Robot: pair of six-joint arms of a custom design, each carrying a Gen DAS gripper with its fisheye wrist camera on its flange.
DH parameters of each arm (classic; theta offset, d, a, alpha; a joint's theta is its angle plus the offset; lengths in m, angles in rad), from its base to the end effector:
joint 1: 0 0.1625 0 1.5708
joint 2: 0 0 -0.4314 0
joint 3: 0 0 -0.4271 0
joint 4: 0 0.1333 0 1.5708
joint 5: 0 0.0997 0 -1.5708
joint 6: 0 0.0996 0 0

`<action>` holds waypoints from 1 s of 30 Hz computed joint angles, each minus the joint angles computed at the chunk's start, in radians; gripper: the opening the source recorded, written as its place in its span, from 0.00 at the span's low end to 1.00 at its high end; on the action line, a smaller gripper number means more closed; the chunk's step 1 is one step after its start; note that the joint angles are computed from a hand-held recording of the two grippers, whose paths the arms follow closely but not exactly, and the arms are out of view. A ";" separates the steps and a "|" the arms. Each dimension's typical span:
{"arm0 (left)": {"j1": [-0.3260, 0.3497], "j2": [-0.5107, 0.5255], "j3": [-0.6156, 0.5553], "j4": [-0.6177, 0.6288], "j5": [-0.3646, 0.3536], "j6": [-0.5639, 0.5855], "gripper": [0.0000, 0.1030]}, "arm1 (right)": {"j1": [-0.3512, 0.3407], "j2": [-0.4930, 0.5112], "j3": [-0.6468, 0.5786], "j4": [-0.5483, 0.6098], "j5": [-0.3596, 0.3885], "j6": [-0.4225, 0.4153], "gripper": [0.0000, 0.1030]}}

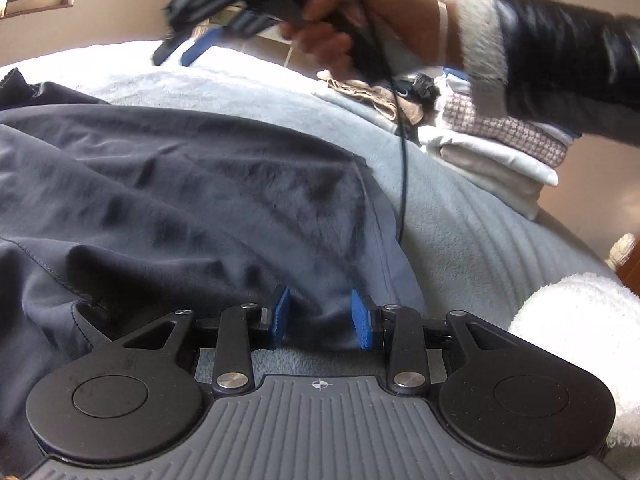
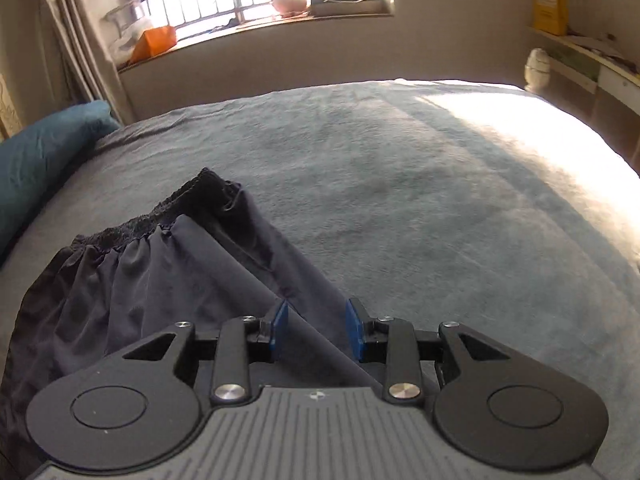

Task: Fold clothes

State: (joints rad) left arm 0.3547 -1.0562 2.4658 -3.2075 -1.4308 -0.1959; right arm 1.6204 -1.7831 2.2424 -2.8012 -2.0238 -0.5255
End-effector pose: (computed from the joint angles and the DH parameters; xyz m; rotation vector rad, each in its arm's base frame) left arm -0.3242 -0.2770 0.0428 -1.4794 -2.6945 0.4066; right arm 0.1107 -0.4209 0.4001 0.4674 -2.3755 0.8198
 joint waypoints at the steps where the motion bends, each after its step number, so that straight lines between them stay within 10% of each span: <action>1: 0.000 0.001 0.003 0.002 0.001 -0.004 0.32 | 0.014 0.062 -0.018 -0.024 -0.023 -0.012 0.32; 7: 0.016 -0.002 0.018 -0.009 -0.020 -0.004 0.32 | 0.017 0.268 -0.097 -0.066 -0.106 -0.028 0.30; 12: 0.040 0.022 0.015 -0.049 -0.059 -0.023 0.32 | 0.008 0.324 -0.122 -0.091 -0.149 -0.048 0.03; 22: 0.070 0.039 0.003 -0.059 -0.098 -0.015 0.32 | -0.033 0.426 -0.184 -0.290 -0.148 -0.063 0.02; 30: 0.065 0.035 -0.004 -0.038 -0.089 -0.036 0.32 | -0.095 0.366 -0.203 -0.235 -0.045 0.223 0.20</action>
